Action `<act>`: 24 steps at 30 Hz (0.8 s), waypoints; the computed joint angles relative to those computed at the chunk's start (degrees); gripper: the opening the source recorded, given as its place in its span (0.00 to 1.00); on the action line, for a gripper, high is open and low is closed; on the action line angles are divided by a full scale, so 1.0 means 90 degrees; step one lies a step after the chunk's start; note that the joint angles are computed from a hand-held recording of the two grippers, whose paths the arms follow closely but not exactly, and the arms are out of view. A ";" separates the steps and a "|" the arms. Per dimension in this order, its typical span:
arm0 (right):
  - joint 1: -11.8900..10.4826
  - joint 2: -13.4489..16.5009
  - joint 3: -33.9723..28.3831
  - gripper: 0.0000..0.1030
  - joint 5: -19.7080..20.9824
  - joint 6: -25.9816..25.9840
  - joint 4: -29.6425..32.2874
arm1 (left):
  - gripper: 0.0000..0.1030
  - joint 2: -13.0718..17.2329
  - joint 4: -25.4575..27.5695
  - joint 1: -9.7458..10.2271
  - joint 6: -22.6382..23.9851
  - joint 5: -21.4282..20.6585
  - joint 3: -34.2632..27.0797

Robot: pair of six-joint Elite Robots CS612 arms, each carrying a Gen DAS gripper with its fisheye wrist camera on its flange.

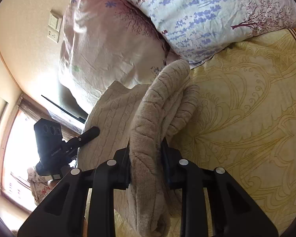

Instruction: Fold small clothes

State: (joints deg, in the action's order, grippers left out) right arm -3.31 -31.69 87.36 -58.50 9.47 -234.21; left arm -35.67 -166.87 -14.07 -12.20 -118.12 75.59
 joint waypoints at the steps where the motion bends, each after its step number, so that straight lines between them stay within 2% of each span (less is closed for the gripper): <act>1: 0.0065 -0.0001 -0.0022 0.25 -0.0308 -0.0071 0.0208 | 0.41 0.0022 0.0156 0.0016 0.0003 0.0170 -0.0027; 2: 0.0104 0.0008 -0.0042 0.25 -0.0543 -0.0089 0.0315 | 0.42 0.0053 0.0343 0.0037 -0.0004 0.0308 -0.0067; 4: 0.0086 -0.0003 -0.0058 0.28 -0.0468 0.0053 0.0403 | 0.55 0.0162 0.0497 0.0077 -0.0194 0.0332 -0.0135; 6: 0.0074 -0.0084 0.0035 0.31 -0.0518 0.0124 0.0497 | 0.60 0.0160 0.0325 0.0084 -0.0340 0.0410 -0.0079; 9: 0.0014 -0.0112 0.0178 0.36 -0.0576 0.0470 -0.0036 | 0.62 -0.0056 -0.0192 -0.0006 -0.0191 0.1023 0.0219; 12: -0.0082 -0.0072 0.0217 0.36 -0.0600 0.0892 -0.0729 | 0.73 -0.0317 -0.0928 -0.0173 0.0180 0.1777 0.0623; 15: -0.0101 -0.0093 0.0136 0.36 -0.0503 0.1128 -0.0683 | 0.77 -0.0553 -0.1312 -0.0403 0.0938 0.2443 0.0999; 18: -0.0031 -0.0078 -0.0015 0.36 -0.0473 0.1208 -0.0491 | 0.81 -0.0660 -0.1349 -0.0633 0.1636 0.2824 0.1187; 21: -0.0011 -0.0071 -0.0116 0.35 -0.0335 0.1170 -0.0160 | 0.81 -0.0644 -0.1134 -0.0763 0.1924 0.2900 0.1176; 22: 0.0005 -0.0070 -0.0153 0.25 -0.0306 0.1120 -0.0030 | 0.81 -0.0628 -0.1070 -0.0784 0.1960 0.2904 0.1164; 23: 0.0033 -0.0064 -0.0168 0.11 -0.0372 0.1014 -0.0004 | 0.81 -0.0605 -0.1007 -0.0803 0.1969 0.2919 0.1137; 24: 0.0056 -0.0044 -0.0183 0.10 -0.0463 0.0880 -0.0120 | 0.81 -0.0593 -0.0944 -0.0808 0.1969 0.2887 0.1127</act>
State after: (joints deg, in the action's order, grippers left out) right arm -2.81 -32.08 85.71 -62.67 17.39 -235.29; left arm -41.00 -175.37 -21.34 5.51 -92.13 85.73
